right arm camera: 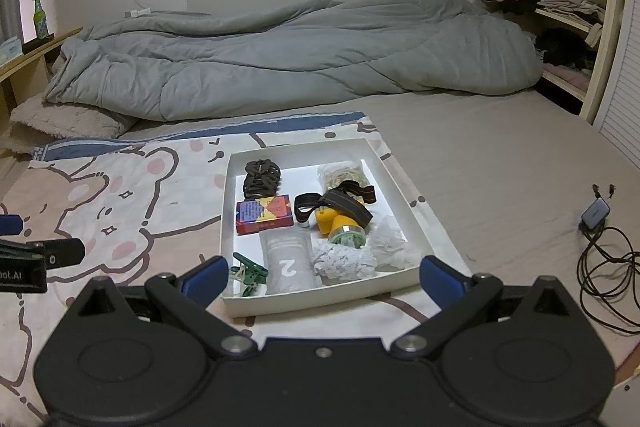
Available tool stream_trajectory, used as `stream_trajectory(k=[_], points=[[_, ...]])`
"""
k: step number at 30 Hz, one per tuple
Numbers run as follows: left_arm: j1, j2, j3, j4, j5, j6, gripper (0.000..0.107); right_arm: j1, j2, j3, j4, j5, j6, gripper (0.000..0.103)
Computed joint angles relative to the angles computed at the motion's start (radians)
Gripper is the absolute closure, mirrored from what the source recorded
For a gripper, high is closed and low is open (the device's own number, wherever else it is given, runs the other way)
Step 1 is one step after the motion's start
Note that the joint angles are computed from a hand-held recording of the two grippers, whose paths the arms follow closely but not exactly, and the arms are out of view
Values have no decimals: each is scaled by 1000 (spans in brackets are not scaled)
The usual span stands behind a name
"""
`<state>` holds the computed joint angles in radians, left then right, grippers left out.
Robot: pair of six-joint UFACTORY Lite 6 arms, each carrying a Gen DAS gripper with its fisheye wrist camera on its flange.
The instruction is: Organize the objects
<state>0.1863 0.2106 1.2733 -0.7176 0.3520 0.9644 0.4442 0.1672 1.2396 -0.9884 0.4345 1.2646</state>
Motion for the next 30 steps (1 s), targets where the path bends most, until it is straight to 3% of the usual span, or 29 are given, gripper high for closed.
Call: stream_trajectory(k=[30], points=[[3,10,-1,-18,-2,23,4,-1,11,14,23,1,-27,0]])
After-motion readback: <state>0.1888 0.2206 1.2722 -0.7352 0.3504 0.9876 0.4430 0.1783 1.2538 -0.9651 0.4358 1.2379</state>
